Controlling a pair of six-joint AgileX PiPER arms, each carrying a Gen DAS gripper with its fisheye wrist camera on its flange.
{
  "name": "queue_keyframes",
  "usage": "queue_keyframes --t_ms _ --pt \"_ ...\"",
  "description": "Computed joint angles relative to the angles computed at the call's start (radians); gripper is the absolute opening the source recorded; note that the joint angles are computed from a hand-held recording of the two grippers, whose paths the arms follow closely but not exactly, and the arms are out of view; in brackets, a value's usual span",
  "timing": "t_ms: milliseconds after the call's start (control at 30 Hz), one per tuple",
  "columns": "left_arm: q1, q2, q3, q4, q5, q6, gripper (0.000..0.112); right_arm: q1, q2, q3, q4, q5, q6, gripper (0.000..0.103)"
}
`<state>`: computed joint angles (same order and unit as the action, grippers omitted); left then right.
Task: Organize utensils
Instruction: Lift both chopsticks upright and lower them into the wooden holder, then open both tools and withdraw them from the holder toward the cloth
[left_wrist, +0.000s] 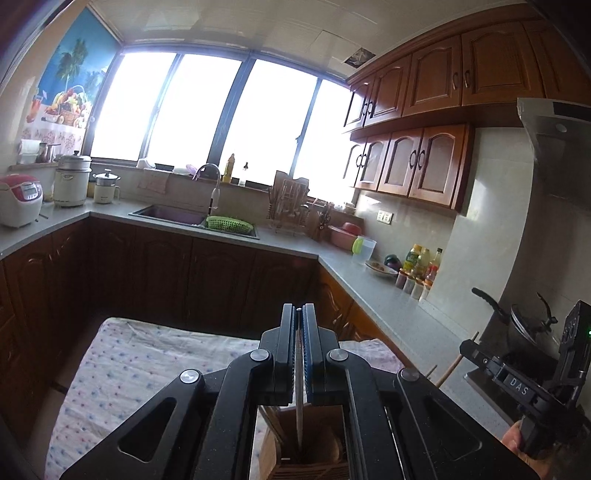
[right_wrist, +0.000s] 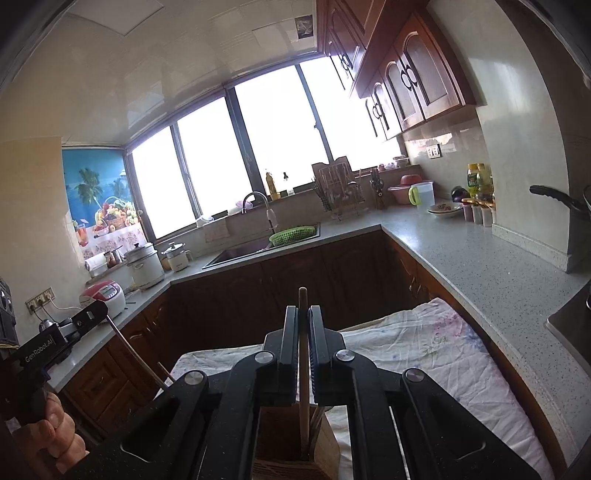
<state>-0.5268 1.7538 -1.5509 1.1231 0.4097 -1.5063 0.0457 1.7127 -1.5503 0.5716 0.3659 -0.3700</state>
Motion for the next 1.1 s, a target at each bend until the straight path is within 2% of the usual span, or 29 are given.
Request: queue_keyframes --t_ms 133,300,367,600,700,733,800,833,900,967,1000,1033,1067,1100 --pt "0.008 0.047 0.007 -0.045 -0.012 0.008 0.001 0.006 0.008 0.067 0.011 -0.035 -0.013 0.005" --pt "0.043 0.073 -0.029 -0.25 -0.02 0.203 0.002 0.019 0.039 0.085 -0.013 -0.016 -0.003 0.005" --pt "0.051 0.077 -0.039 -0.302 -0.018 0.255 0.002 0.036 0.032 0.105 -0.075 -0.052 0.04 0.005" --pt "0.058 0.061 -0.043 -0.345 0.003 0.3 0.003 0.039 0.025 0.099 -0.107 -0.027 0.087 0.006" --pt "0.06 0.065 -0.064 -0.421 0.029 0.369 0.004 0.029 0.033 0.088 -0.086 -0.013 0.074 0.007" --pt "0.067 0.067 -0.077 -0.486 0.037 0.429 0.008 0.025 0.037 0.081 -0.069 -0.003 0.06 0.011" --pt "0.069 0.052 -0.071 -0.511 0.04 0.449 0.031 0.016 0.039 0.077 -0.027 0.012 0.03 0.011" --pt "0.061 0.039 -0.062 -0.473 0.048 0.418 0.037 0.004 0.039 0.076 0.015 0.018 -0.007 0.015" --pt "0.043 0.008 -0.034 -0.407 0.056 0.366 0.049 -0.006 0.021 0.094 0.071 0.014 -0.053 0.029" --pt "0.027 -0.027 0.006 -0.354 0.063 0.322 0.054 -0.019 -0.01 0.127 0.153 0.001 -0.125 0.057" --pt "0.019 -0.045 0.029 -0.327 0.067 0.298 0.057 -0.025 -0.027 0.146 0.194 -0.007 -0.158 0.063" --pt "0.01 -0.064 0.052 -0.299 0.077 0.271 0.06 -0.031 -0.045 0.164 0.234 -0.015 -0.192 0.073" --pt "0.0 -0.084 0.077 -0.273 0.089 0.242 0.064 -0.039 -0.064 0.188 0.292 -0.025 -0.246 0.08" --pt "-0.01 -0.106 0.112 -0.237 0.095 0.201 0.066 -0.045 -0.083 0.211 0.339 -0.032 -0.291 0.082"
